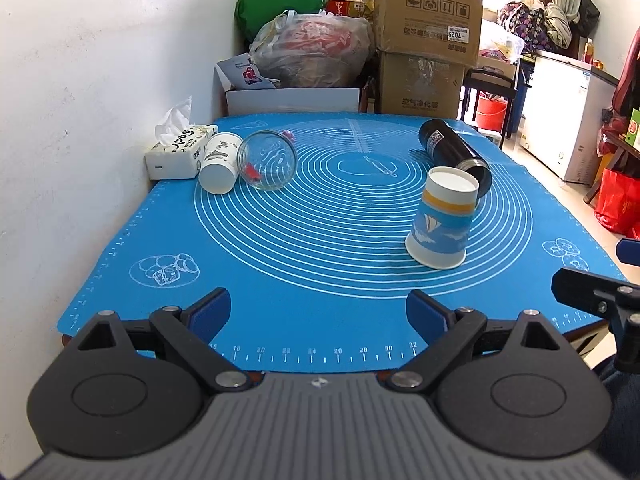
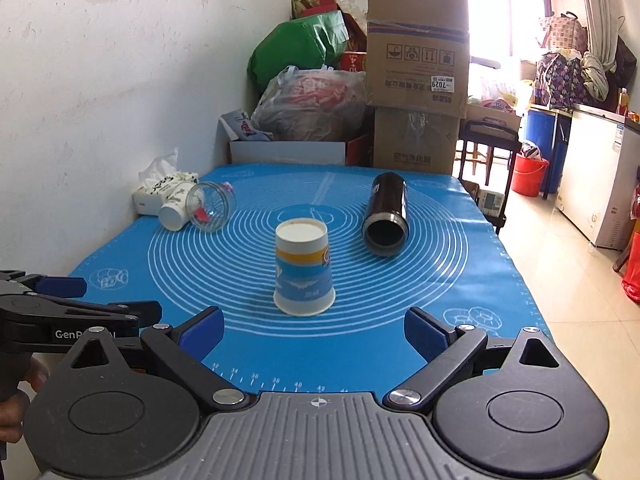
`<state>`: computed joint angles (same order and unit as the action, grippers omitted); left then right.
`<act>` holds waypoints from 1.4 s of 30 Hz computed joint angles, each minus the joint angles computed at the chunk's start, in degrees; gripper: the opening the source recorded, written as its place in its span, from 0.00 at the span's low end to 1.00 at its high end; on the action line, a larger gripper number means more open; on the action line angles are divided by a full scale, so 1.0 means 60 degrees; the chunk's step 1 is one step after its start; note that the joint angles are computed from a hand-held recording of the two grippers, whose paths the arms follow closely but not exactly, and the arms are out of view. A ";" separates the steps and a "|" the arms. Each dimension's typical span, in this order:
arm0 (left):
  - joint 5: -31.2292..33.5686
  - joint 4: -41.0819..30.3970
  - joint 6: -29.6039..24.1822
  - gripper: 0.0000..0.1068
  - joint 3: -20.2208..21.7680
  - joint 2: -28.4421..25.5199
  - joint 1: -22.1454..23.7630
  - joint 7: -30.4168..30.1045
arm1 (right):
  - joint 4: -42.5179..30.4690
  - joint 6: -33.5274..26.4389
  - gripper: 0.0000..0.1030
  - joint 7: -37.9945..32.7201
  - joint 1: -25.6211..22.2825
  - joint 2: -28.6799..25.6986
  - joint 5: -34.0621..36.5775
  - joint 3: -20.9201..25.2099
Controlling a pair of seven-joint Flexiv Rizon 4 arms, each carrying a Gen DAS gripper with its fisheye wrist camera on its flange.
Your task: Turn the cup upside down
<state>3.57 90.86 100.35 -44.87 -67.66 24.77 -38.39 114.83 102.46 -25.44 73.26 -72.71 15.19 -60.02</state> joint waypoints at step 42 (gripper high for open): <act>0.0096 0.0034 0.0060 0.88 0.0237 0.0100 -0.0175 0.0047 | 0.0069 0.0047 0.93 -0.0047 -0.0137 0.0213 -0.0073 0.0297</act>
